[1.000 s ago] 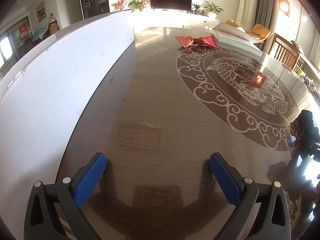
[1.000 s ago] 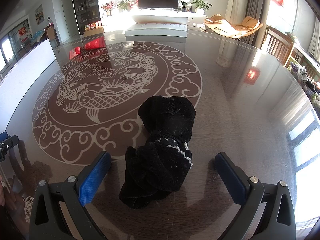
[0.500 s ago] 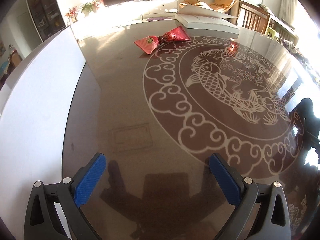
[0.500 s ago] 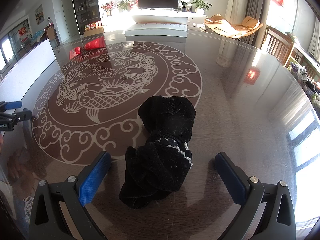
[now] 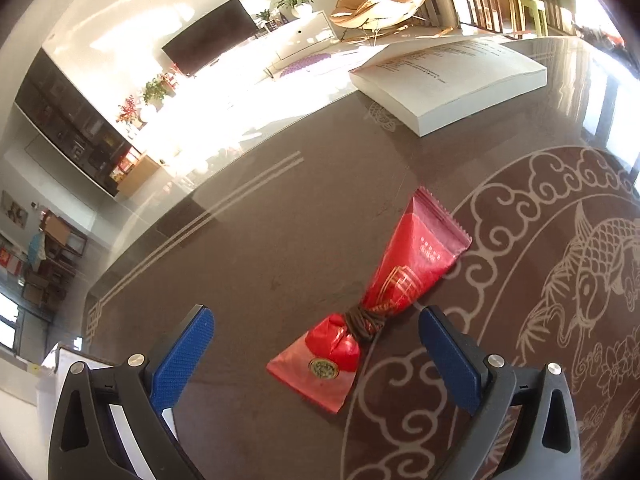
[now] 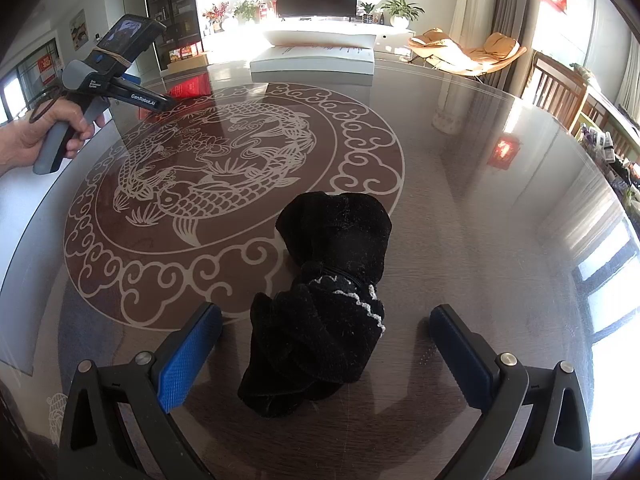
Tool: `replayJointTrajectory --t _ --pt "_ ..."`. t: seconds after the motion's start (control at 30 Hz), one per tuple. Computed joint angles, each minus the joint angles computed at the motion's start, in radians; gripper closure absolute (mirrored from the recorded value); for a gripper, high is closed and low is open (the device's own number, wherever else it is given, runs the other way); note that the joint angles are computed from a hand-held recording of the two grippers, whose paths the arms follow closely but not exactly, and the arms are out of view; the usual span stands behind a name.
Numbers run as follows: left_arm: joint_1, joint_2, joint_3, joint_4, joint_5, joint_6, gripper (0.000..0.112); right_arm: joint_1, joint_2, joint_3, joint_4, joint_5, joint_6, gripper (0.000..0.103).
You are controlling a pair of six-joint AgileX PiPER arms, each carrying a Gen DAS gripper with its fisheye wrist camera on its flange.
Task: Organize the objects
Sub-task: 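Grasp the tied red packets with the left gripper while the right holds the pouch, then carry the red packets and black pouch over the white bin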
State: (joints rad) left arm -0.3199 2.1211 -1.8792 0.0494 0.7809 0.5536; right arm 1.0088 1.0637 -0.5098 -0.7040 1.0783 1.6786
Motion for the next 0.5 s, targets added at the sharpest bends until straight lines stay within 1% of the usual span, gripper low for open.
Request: replayJointTrajectory --t 0.03,0.07,0.1,0.13,0.17,0.2,0.23,0.33,0.4,0.5 --pt "0.025 0.038 -0.092 -0.100 0.100 0.051 0.031 0.000 0.002 -0.001 -0.001 -0.001 0.001 0.000" --pt "0.050 0.076 -0.166 -0.200 0.198 0.071 0.066 -0.002 0.005 -0.002 -0.002 -0.003 0.001 0.000" --pt "0.083 0.095 -0.199 -0.284 0.256 0.085 0.083 -0.002 0.005 -0.002 -0.001 -0.003 0.001 0.000" --pt "0.104 0.087 -0.193 -0.329 0.274 0.092 0.091 -0.002 0.005 -0.002 -0.001 -0.003 0.001 0.000" --pt "0.110 0.059 -0.147 -0.334 0.252 0.107 0.091 -0.002 0.005 -0.002 -0.001 -0.003 0.001 0.000" --pt "0.117 0.011 -0.061 -0.342 0.204 0.128 0.091 -0.003 0.005 -0.002 -0.001 -0.003 0.001 0.000" --pt "0.130 -0.037 0.019 -0.362 0.173 0.141 0.092 -0.003 0.005 -0.002 -0.001 -0.003 0.001 0.000" --pt "0.199 -0.203 0.284 -0.454 0.107 0.185 0.092 -0.005 0.004 -0.003 -0.001 -0.005 -0.001 0.000" --pt "0.242 -0.316 0.450 -0.486 0.058 0.214 0.092 -0.006 0.004 -0.004 -0.001 -0.005 -0.003 0.000" --pt "0.331 -0.465 0.639 -0.553 0.034 0.266 0.092 -0.006 0.004 -0.007 -0.001 -0.005 -0.004 0.000"
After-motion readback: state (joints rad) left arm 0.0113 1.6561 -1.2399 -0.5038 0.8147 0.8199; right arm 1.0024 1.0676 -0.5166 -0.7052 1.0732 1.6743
